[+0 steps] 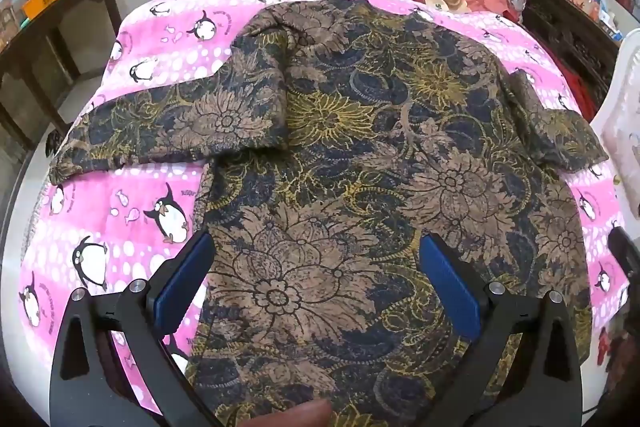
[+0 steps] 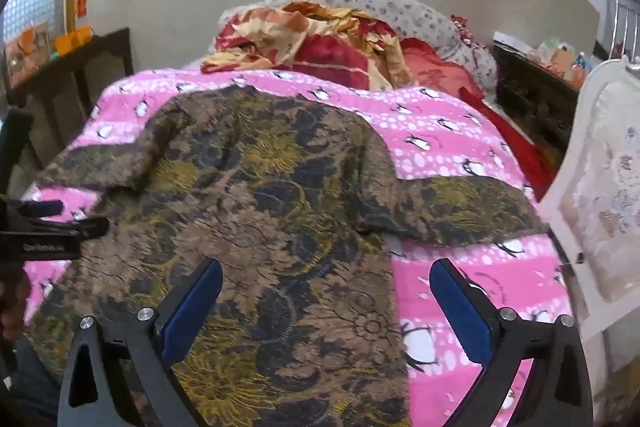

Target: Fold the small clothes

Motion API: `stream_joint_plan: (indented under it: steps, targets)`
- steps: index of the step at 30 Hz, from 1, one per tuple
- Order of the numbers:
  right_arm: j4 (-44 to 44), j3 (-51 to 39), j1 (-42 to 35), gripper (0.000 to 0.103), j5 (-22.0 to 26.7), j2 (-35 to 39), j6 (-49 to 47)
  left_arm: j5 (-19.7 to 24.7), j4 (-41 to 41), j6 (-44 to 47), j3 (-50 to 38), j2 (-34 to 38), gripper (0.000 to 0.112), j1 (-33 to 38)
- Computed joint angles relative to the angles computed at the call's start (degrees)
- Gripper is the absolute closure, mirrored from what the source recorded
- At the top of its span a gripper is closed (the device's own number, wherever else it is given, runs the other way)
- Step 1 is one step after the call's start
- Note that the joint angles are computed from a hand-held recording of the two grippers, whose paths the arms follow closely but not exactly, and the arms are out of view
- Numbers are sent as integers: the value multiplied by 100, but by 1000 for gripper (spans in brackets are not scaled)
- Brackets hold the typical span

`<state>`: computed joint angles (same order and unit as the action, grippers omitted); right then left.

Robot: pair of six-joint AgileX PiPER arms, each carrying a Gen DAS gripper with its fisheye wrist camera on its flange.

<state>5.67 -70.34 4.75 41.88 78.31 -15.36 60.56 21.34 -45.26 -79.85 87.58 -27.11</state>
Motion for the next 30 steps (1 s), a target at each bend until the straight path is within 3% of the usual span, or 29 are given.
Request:
stream_joint_plan:
  steps: [5,7,8,13,18,23,30]
  targets:
    - [-518,-29,103,1,210,41,622,-136,978,-658,356,-303,10,-514]
    - [-808,17,172,1,217,-36,945,-443,1302,-833,637,-525,10,-664]
    - [-845,42,170,0,220,-58,1024,-623,1324,-802,769,-649,10,-715]
    - [-878,91,170,0,415,-189,1324,-481,413,-254,744,-669,10,-682]
    - [-1178,257,341,0,417,-422,1686,-360,808,-805,1095,-946,10,-1080]
    - [-1067,335,366,0,440,-553,1675,-495,621,-855,1324,-1325,10,-1047]
    - [-839,346,251,1,426,-609,1441,-246,751,-1098,1094,-1220,10,-1209]
